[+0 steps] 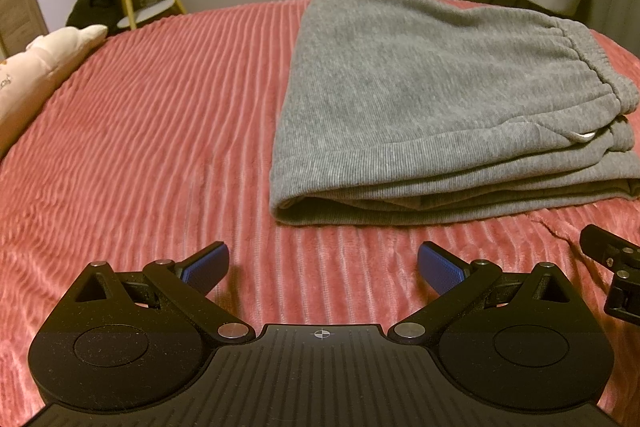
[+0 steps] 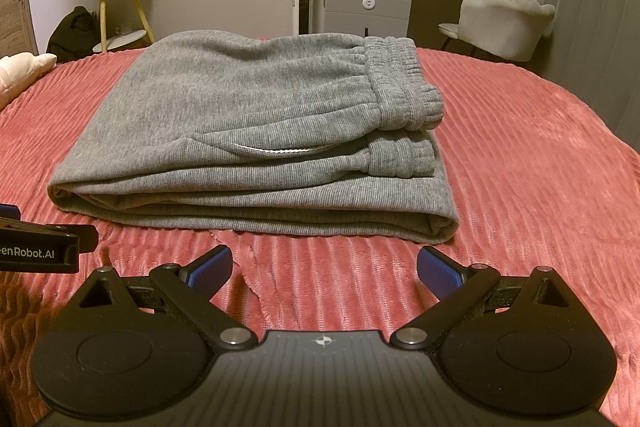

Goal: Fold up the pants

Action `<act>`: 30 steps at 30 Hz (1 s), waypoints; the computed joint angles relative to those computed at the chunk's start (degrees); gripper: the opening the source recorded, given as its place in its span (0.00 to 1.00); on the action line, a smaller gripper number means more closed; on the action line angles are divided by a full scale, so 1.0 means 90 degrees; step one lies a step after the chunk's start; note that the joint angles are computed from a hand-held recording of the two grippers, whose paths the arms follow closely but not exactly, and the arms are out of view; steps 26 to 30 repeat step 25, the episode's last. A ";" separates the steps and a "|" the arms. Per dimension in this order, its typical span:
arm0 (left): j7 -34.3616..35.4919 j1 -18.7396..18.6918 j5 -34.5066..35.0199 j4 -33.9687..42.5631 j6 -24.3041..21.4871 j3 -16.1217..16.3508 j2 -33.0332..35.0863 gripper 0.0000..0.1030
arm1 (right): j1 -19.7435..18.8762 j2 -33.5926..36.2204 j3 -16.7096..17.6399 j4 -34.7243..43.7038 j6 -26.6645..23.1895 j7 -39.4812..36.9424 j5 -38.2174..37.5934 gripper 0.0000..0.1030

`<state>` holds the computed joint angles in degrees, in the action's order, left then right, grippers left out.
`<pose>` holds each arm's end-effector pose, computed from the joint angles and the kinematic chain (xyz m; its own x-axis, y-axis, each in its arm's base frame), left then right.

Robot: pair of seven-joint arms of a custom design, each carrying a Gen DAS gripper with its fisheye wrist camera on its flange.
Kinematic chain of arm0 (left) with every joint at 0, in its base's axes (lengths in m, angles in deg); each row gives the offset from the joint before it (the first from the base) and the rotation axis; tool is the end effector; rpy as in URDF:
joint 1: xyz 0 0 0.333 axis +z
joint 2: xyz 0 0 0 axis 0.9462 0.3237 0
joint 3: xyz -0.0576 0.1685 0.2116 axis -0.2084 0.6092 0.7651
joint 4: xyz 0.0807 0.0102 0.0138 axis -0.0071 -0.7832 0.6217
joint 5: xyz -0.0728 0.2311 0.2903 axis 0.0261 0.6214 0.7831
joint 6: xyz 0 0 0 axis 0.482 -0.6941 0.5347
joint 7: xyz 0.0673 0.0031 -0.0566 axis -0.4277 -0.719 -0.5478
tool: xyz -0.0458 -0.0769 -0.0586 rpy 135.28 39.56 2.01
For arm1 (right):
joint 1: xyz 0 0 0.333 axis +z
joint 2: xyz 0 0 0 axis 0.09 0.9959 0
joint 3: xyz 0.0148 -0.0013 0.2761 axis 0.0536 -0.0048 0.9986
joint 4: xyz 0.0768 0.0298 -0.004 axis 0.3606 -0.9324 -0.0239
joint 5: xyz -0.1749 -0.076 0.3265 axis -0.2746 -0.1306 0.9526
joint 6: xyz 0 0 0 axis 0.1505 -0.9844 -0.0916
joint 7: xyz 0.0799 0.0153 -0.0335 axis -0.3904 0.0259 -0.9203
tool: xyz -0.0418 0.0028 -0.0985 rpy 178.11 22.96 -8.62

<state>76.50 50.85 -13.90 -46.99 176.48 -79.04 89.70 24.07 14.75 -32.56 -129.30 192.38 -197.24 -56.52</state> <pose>0.7118 -0.3047 0.3721 -0.3126 -0.9483 -0.0548 -0.7189 0.2739 -0.6389 0.6007 0.1676 0.3441 -0.3567 -0.9334 0.0388 -0.6129 0.2025 -0.7637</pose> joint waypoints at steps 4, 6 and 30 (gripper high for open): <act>0.0040 -0.0003 -0.0008 0.0056 -0.0034 -0.0005 0.0038 1.00 | 0.0016 0.0004 0.0000 0.0011 -0.0023 0.0012 -0.0026 0.96; 0.0035 -0.0020 0.0011 0.0072 -0.0041 0.0016 0.0050 1.00 | 0.0022 0.0010 0.0005 0.0023 -0.0047 -0.0003 -0.0024 0.96; 0.0013 -0.0050 0.0188 -0.0130 0.0179 0.0060 -0.0038 1.00 | 0.0039 -0.0027 0.0031 0.0004 -0.0164 0.0070 -0.0137 0.96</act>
